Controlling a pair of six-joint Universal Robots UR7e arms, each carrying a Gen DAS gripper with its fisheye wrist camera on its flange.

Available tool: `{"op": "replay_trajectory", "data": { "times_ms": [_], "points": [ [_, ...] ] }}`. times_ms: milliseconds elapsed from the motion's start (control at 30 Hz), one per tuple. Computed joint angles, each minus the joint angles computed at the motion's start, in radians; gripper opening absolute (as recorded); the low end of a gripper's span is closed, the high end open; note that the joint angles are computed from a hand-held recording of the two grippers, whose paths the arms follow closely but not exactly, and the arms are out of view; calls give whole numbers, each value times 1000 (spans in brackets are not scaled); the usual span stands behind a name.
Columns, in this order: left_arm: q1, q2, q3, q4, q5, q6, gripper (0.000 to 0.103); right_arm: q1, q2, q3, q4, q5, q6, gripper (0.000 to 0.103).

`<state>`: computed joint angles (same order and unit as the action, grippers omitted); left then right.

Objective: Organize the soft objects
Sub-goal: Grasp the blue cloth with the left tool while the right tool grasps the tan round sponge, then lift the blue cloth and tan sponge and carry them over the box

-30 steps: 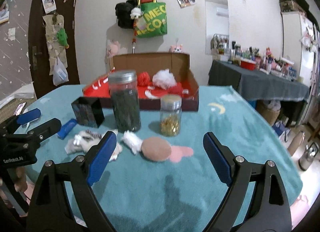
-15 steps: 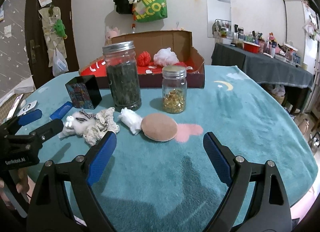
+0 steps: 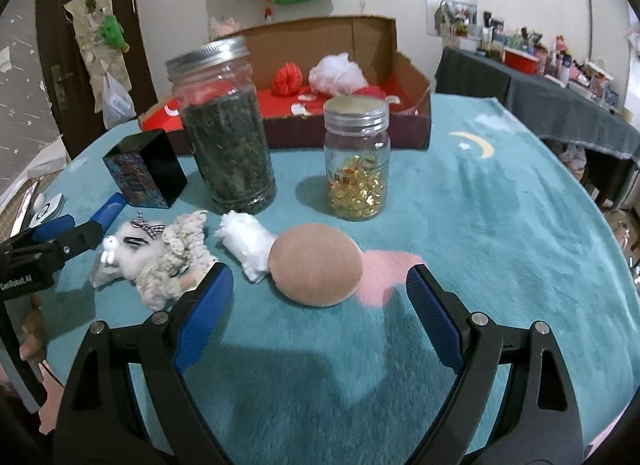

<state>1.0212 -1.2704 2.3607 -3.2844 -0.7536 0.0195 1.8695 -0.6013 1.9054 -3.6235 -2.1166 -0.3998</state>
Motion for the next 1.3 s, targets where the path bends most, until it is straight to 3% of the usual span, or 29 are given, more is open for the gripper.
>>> {"op": "replay_trajectory", "data": {
  "times_ms": [67,167,233,300,400,500,700,1000,1300],
  "points": [
    [21,-4,-24,61,-14,-17,80,-13,-19,-8,75,28,34,88],
    [27,2,-35,75,-4,1,65,-26,-30,-20,142,44,69,69],
    [21,14,-37,70,20,42,34,-31,-34,-19,140,61,64,55],
    [11,18,-26,46,39,73,25,-38,-43,-14,159,98,54,49],
    [4,-2,-13,60,24,71,23,-34,-44,-7,148,116,17,30],
    [-12,-23,4,52,2,78,23,-26,-41,0,114,107,-13,23],
    [-57,-48,24,41,-74,113,23,-17,-66,10,108,134,-30,22],
    [-60,-26,-10,89,-204,131,23,-4,-72,-5,153,187,-58,22],
    [-58,-3,-38,115,-255,145,23,-8,-69,-31,224,229,-58,22]
  ]
}}
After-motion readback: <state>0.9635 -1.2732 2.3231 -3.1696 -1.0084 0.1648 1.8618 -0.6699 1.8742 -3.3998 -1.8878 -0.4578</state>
